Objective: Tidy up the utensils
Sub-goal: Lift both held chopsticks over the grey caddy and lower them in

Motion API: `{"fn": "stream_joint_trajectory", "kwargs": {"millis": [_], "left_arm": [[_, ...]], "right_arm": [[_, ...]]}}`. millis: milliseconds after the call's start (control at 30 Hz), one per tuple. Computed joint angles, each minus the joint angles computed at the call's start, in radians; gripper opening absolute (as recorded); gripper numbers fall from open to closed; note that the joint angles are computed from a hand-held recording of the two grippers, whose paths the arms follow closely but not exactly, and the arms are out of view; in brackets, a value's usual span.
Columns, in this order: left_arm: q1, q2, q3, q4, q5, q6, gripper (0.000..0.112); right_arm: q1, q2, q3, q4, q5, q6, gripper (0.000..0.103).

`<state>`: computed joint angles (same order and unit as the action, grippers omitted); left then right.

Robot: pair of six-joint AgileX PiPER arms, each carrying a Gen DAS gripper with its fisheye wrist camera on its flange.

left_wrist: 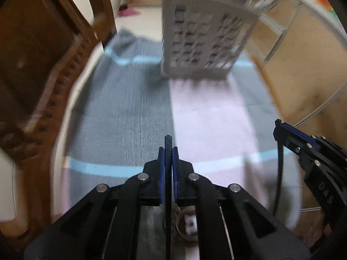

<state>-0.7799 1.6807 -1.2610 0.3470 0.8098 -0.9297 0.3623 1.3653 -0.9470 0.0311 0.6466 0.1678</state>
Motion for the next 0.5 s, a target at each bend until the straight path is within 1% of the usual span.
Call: {"fn": "stream_joint_trajectory", "kwargs": {"millis": [67, 167, 267, 300, 333, 400, 500], "left_arm": [[-0.068, -0.114, 0.044, 0.064, 0.024, -0.067, 0.007], [-0.178, -0.218, 0.060, 0.153, 0.088, -0.156, 0.007], [-0.290, -0.310, 0.086, 0.225, 0.153, -0.252, 0.007], [-0.319, -0.325, 0.088, 0.241, 0.170, -0.275, 0.007], [-0.371, -0.350, 0.088, 0.268, 0.210, -0.315, 0.007], [-0.416, -0.385, 0.083, 0.292, 0.258, -0.333, 0.007], [-0.517, -0.409, 0.037, 0.351, 0.355, -0.395, 0.007]], "right_arm": [[0.005, -0.098, 0.012, -0.003, 0.041, -0.013, 0.007], [0.007, -0.242, 0.027, -0.001, 0.113, -0.033, 0.007], [0.004, -0.353, 0.044, 0.009, 0.162, -0.032, 0.007], [0.011, -0.389, 0.047, 0.002, 0.180, -0.017, 0.007], [0.021, -0.423, 0.047, -0.001, 0.200, -0.002, 0.007], [0.034, -0.473, 0.042, -0.010, 0.229, 0.024, 0.007], [0.101, -0.526, 0.021, -0.064, 0.266, 0.113, 0.007]]}}
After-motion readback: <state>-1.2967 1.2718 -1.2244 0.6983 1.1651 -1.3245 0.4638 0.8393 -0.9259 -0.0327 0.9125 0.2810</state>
